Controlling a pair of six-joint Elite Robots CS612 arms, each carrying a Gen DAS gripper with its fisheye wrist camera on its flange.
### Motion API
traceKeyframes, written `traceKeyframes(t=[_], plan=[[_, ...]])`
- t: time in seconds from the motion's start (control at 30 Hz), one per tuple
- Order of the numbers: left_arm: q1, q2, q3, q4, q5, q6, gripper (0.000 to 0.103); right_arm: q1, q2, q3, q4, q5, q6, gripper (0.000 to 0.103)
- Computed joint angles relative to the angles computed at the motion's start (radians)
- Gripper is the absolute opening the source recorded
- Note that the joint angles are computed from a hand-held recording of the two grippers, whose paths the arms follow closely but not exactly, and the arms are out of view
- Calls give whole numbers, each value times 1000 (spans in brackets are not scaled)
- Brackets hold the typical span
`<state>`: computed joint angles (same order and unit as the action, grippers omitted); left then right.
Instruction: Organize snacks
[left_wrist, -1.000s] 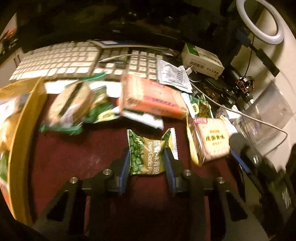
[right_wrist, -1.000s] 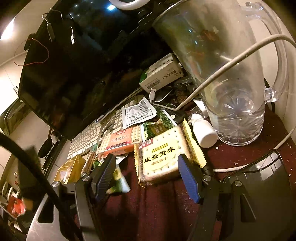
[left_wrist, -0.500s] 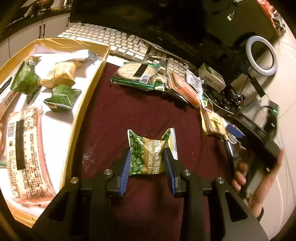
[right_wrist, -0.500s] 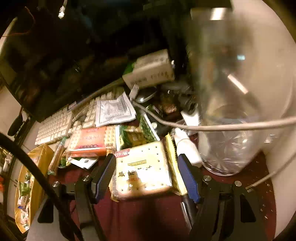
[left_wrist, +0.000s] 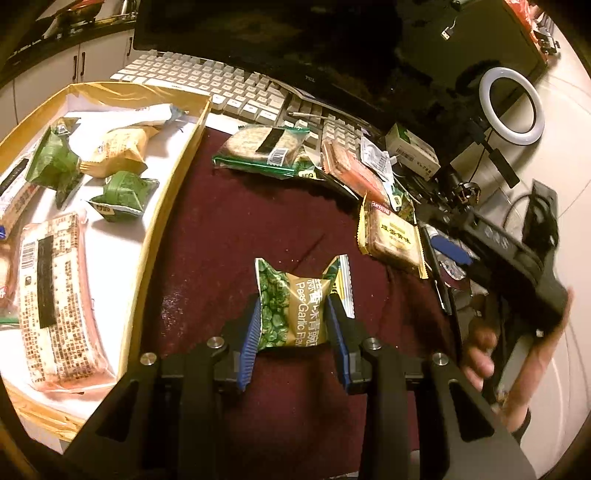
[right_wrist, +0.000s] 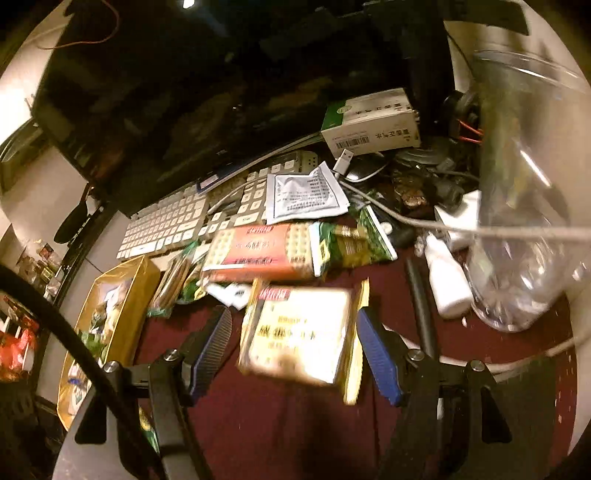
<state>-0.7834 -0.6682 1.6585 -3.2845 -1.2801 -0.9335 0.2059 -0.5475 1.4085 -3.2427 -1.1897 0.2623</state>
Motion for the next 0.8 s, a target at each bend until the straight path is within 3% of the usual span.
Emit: traceKeyframes(t=[0.1, 0.23, 0.43, 0.53, 0.7, 0.8], plan=[[0, 1, 2, -6, -2, -5, 34, 17, 23, -92, 133, -29, -146, 72], [0, 2, 1, -11, -2, -4, 33, 25, 40, -141, 271, -36, -230, 72], [2, 3, 8, -16, -2, -28, 33, 16, -21, -10, 285, 29, -289, 72], [3, 4, 8, -20, -16, -7, 38, 17, -50, 61, 246, 58, -343, 72], [-8, 1, 7, -8, 9, 31, 47, 53, -31, 44, 181, -75, -283, 72], [-11, 3, 0, 2, 14, 56, 54, 65, -13, 34, 127, -119, -249, 74]])
